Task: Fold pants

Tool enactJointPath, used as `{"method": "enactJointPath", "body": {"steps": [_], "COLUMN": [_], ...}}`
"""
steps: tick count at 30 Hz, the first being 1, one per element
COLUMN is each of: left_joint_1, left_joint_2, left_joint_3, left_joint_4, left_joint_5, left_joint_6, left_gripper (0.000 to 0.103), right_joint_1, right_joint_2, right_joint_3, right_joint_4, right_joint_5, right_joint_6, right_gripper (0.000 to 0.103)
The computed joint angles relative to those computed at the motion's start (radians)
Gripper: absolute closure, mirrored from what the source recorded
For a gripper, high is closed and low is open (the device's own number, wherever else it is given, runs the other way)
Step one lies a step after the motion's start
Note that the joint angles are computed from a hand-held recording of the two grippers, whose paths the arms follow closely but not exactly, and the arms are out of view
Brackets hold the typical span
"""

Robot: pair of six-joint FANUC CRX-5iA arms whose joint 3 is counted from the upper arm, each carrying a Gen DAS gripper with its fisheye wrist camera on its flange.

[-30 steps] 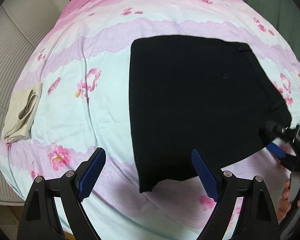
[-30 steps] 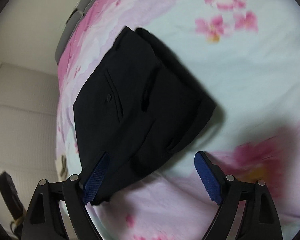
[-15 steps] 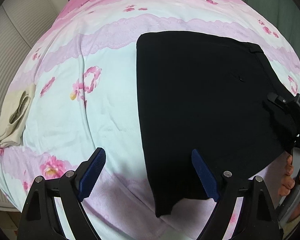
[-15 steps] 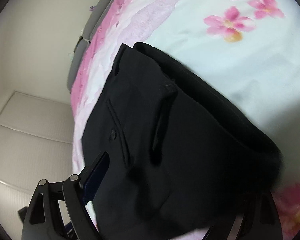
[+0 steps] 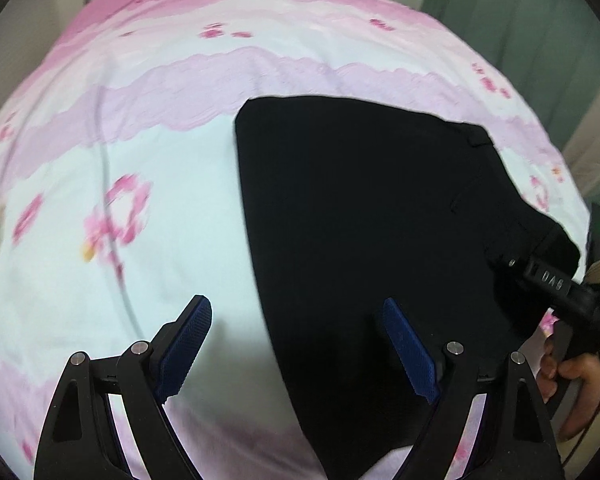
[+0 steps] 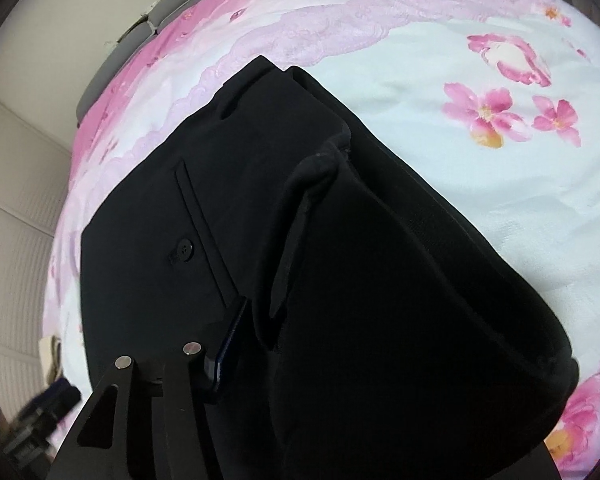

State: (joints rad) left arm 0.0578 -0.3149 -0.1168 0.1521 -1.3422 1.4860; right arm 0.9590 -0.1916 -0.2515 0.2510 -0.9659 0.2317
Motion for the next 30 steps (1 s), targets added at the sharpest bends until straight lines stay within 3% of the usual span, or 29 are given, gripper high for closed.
{"method": "enactJointPath", "body": {"steps": [4,8,13,20,27,30], "left_joint_1": [0.098,0.179,0.226,0.227,0.166,0.138], "left_joint_2": [0.046,0.128,0.177,0.301,0.389,0.404], "left_joint_3": [-0.044,-0.071,-0.115,-0.122,-0.041,0.028], "left_joint_4": [0.146,0.294,0.452,0.639,0.627,0.539], "left_joint_5": [0.039,0.016,0.031,0.028,0.03,0.017], "left_joint_6": [-0.133,-0.177,-0.253,-0.341,-0.312,-0.258], "left_gripper": [0.017,0.037,0.048,0.049,0.048,0.049], "right_joint_1": [0.002,0.006,0.02,0.029,0.014,0.008], "right_joint_2": [0.031,0.05,0.076,0.096,0.145,0.153], "right_joint_3": [0.022,0.03,0.05,0.069,0.114,0.127], "right_joint_4": [0.021,0.037,0.063,0.076,0.072,0.065], "right_joint_5": [-0.023,-0.04,-0.069,-0.1,-0.104,-0.117], "right_joint_6": [-0.002,-0.008,-0.039,-0.058,-0.073,-0.065], "right_gripper": [0.049,0.049,0.049,0.049,0.048,0.048]}}
